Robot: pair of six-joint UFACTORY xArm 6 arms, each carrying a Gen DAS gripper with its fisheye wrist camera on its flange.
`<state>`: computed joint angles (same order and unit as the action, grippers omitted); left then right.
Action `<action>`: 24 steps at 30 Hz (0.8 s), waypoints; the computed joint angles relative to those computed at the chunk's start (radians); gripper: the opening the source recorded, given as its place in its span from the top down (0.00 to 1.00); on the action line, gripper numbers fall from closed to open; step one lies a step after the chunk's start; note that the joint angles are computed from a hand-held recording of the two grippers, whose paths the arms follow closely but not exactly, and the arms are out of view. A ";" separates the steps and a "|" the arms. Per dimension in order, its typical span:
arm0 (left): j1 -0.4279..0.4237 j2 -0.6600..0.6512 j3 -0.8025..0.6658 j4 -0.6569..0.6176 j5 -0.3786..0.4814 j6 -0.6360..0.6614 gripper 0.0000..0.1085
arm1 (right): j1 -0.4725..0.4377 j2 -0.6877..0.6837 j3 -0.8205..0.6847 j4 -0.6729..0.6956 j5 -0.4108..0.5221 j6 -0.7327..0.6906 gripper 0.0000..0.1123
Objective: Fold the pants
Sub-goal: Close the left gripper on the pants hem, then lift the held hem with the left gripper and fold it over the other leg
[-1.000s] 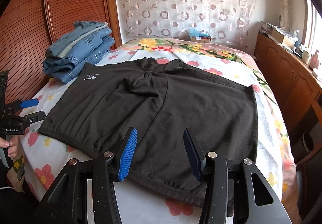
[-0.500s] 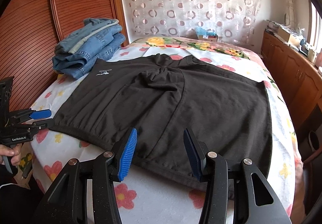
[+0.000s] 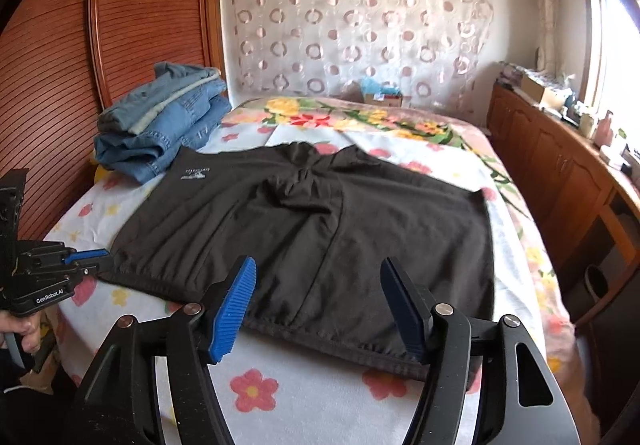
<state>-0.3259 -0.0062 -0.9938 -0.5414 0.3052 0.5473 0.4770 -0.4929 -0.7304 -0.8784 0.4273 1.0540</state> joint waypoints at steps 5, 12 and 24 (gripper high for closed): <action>-0.006 0.001 -0.014 0.010 -0.007 -0.009 0.96 | 0.004 -0.031 0.021 -0.066 -0.003 0.063 0.37; -0.027 0.015 -0.064 0.000 -0.003 0.014 0.98 | -0.005 -0.027 0.032 -0.108 -0.012 0.112 0.35; -0.113 0.121 -0.262 -0.006 0.034 0.076 0.99 | -0.048 -0.041 0.056 -0.080 -0.011 0.093 0.34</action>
<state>-0.4393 0.1150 -1.2562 -0.5472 0.3393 0.6237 0.4292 -0.5338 -0.6740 -0.9582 0.4163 1.1471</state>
